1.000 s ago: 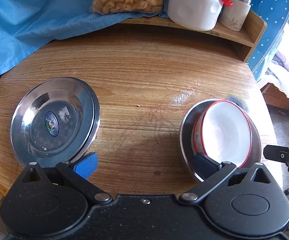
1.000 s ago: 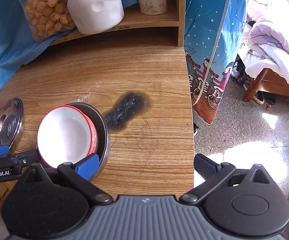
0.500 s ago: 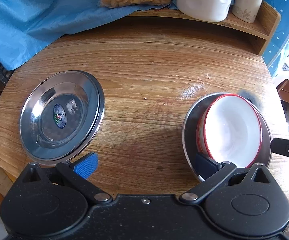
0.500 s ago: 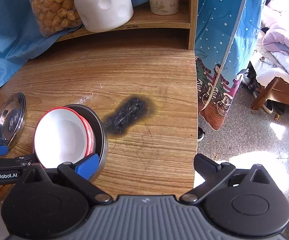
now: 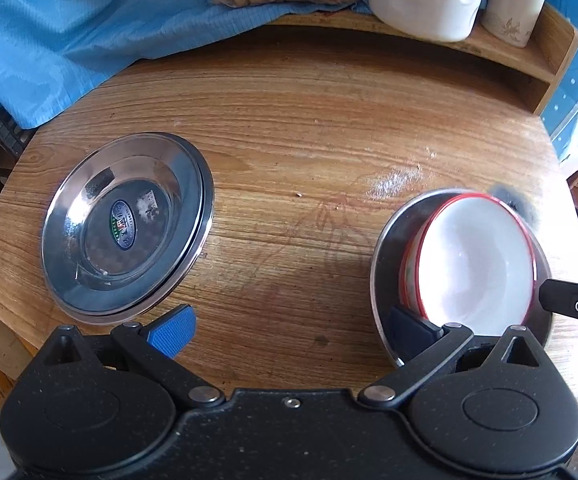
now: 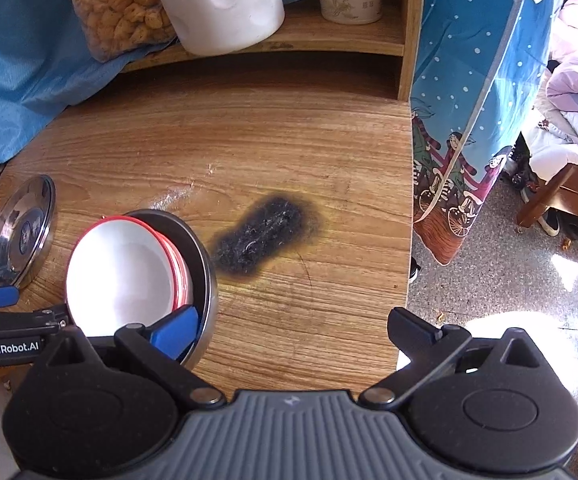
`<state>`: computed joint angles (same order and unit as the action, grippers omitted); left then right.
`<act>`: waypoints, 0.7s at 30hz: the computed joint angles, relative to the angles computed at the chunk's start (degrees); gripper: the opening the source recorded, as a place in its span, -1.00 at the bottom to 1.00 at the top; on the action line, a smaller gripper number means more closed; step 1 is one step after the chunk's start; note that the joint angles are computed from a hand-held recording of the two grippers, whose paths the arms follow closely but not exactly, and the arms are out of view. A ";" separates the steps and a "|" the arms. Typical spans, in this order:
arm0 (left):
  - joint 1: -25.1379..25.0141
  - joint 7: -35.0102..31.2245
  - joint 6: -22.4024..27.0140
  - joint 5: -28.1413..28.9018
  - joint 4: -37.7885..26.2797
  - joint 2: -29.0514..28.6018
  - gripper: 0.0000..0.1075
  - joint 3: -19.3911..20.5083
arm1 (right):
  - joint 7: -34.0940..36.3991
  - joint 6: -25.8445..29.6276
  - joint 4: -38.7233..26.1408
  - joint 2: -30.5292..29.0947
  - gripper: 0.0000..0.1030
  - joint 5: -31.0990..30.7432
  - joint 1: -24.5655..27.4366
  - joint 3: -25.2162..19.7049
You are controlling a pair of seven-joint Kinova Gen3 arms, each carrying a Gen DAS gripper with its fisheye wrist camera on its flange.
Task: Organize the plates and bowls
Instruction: 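Move both grippers to the rim of the steel bowl holding the white bowls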
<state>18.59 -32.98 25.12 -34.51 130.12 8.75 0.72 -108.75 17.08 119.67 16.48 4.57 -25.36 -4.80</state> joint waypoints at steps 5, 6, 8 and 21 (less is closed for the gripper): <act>0.86 0.31 1.66 -0.57 -1.19 1.07 0.90 0.01 | -2.60 3.28 -2.54 1.73 0.99 6.22 -5.42 3.10; 0.92 0.37 1.82 -0.65 -1.36 1.22 0.90 -0.03 | -2.79 3.61 -2.84 1.96 0.99 7.08 -5.74 3.16; 0.76 0.30 1.73 -0.48 -1.57 1.53 0.90 -0.15 | -2.78 3.87 -3.23 2.15 0.99 7.68 -5.44 2.75; 0.17 -2.32 1.18 1.56 -1.85 1.44 0.85 -0.20 | 7.87 1.89 -2.65 1.72 0.52 -0.92 2.92 -4.20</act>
<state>18.75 -35.31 26.31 -32.95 128.27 10.19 0.52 -100.88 18.98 117.02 18.19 3.64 -22.44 -9.00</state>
